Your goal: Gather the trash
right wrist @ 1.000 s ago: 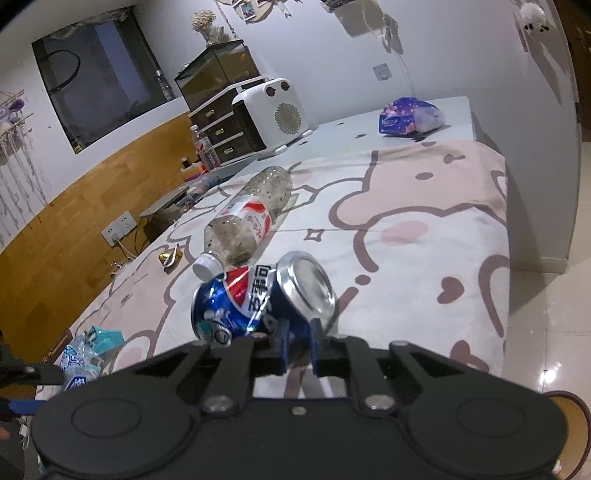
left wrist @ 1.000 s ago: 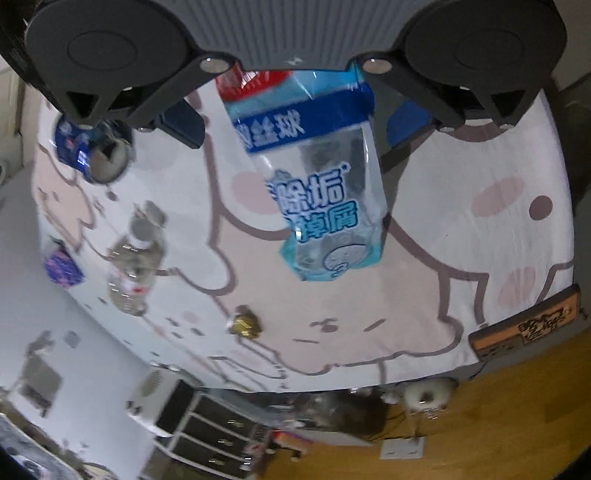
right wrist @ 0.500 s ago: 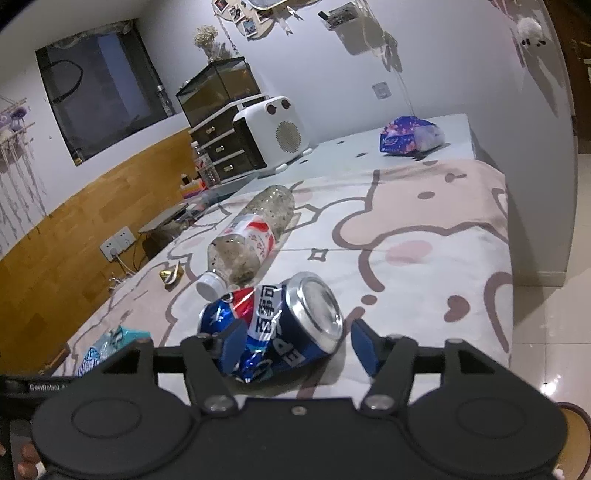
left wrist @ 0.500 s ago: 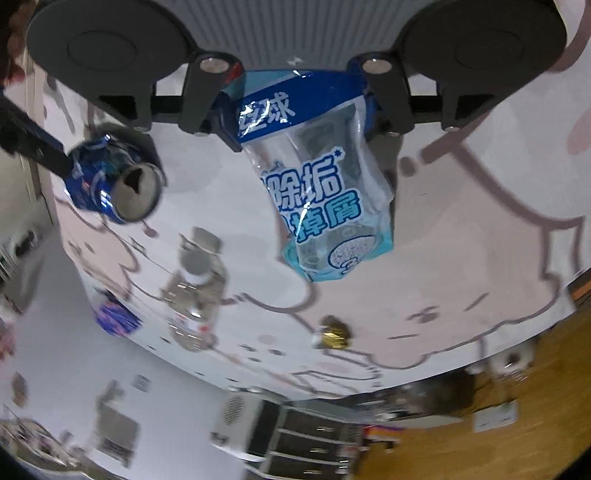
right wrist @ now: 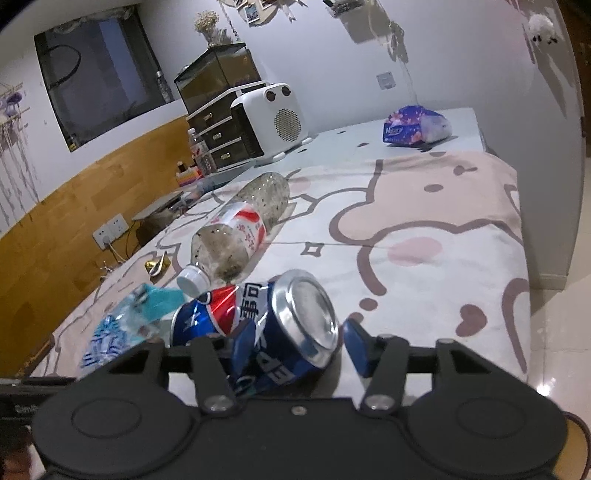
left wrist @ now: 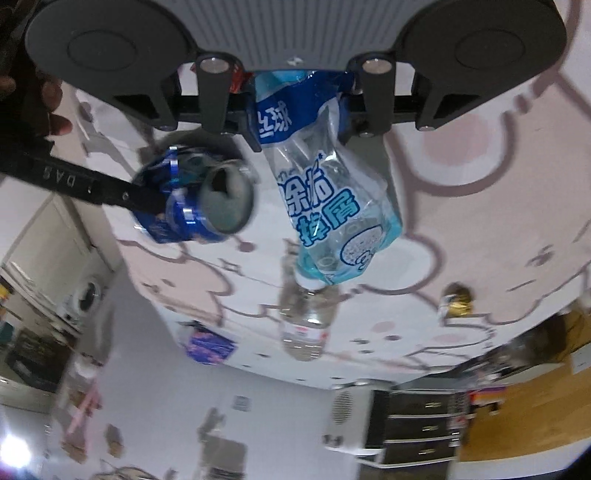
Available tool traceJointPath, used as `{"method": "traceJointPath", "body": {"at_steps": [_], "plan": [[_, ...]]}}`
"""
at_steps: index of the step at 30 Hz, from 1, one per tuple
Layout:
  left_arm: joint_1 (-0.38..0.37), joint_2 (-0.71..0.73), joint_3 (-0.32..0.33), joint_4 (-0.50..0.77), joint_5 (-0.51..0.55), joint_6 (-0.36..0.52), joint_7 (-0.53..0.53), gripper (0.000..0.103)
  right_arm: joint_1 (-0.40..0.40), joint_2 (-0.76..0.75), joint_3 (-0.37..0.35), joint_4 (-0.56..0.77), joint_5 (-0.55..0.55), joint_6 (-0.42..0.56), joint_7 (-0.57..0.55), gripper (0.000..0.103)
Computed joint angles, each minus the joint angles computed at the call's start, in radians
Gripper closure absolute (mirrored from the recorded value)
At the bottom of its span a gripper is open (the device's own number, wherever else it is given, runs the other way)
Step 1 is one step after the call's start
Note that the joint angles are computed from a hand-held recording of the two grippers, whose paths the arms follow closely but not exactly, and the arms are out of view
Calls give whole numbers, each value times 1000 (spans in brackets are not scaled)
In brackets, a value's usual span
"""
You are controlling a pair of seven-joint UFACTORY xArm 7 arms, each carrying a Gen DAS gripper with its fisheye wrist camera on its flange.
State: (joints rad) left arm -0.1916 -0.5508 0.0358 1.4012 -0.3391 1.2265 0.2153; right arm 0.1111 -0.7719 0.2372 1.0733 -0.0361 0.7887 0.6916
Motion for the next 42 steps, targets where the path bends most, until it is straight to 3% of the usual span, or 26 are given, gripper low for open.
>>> {"method": "traceJointPath", "body": {"at_steps": [1, 3, 6, 12, 15, 23, 31, 36, 42], "plan": [[-14, 0, 6, -6, -20, -4, 14, 64, 2, -9, -7, -4, 4, 0, 1, 43], [-38, -10, 17, -25, -60, -7, 36, 64, 0, -27, -19, -14, 18, -19, 18, 19], [-67, -29, 30, -44, -105, 12, 74, 64, 7, -47, -37, -31, 41, -64, 25, 2], [-64, -59, 44, -55, -123, 46, 85, 64, 0, -18, -4, -12, -1, -84, -32, 0], [-50, -53, 58, -40, -109, 70, 86, 64, 1, 10, 27, 14, -38, -49, -77, 0], [-10, -42, 74, -9, -84, 95, 87, 64, -59, 54, 126, 66, -157, 5, -67, 0], [6, -45, 66, -11, -74, 95, 73, 64, -26, 50, 104, 59, -134, -39, -17, 0], [6, -43, 66, -5, -68, 103, 78, 64, -73, 78, 153, 88, -192, 4, 15, 0], [8, -45, 57, -9, -62, 97, 72, 64, -50, 93, 128, 87, -181, 29, 43, 0]]}}
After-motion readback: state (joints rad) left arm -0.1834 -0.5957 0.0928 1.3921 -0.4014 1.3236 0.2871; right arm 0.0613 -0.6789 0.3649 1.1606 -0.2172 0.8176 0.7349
